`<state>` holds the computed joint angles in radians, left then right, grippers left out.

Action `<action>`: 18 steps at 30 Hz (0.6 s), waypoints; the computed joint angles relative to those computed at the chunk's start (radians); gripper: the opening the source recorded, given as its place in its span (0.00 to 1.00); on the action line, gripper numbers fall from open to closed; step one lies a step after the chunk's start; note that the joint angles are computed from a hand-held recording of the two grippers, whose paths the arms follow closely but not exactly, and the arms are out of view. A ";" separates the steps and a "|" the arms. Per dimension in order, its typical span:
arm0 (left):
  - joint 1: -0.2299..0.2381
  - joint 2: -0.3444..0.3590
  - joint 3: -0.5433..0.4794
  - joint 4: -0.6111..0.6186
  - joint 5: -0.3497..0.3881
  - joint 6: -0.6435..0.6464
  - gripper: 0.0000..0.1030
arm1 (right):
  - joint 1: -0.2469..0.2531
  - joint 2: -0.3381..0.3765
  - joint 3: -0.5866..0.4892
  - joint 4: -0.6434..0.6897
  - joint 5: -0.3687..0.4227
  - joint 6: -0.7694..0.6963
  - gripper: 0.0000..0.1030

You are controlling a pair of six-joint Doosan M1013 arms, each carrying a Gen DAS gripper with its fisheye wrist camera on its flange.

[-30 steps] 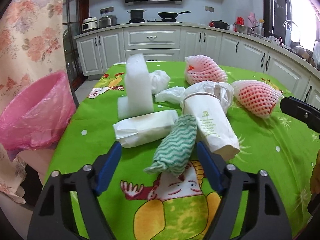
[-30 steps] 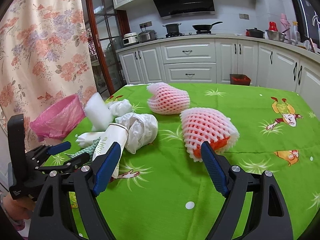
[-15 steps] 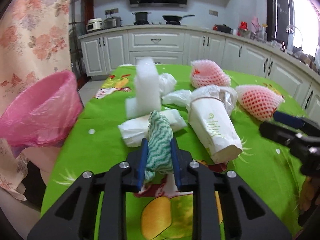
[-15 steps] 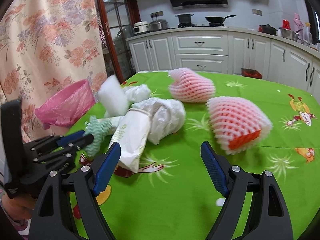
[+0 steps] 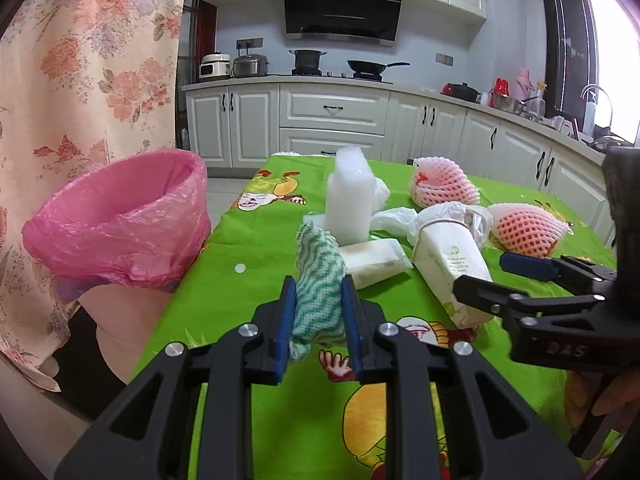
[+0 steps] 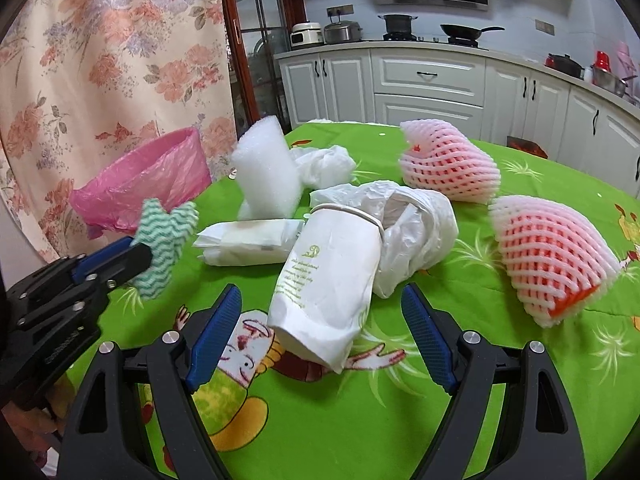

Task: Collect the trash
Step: 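Grasp the white paper cup with the right tool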

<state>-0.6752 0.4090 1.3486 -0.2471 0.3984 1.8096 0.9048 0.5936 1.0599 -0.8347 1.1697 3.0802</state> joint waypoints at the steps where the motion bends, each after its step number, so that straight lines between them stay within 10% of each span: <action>1: 0.001 -0.002 0.002 -0.009 -0.005 0.007 0.22 | -0.002 0.005 -0.007 0.006 0.008 -0.004 0.75; 18: 0.003 -0.006 0.018 -0.056 -0.022 0.049 0.22 | -0.029 0.013 -0.015 0.089 0.006 -0.030 0.54</action>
<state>-0.6725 0.4035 1.3665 -0.3028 0.3768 1.8587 0.8762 0.6062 1.0450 -0.7461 1.1754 3.0504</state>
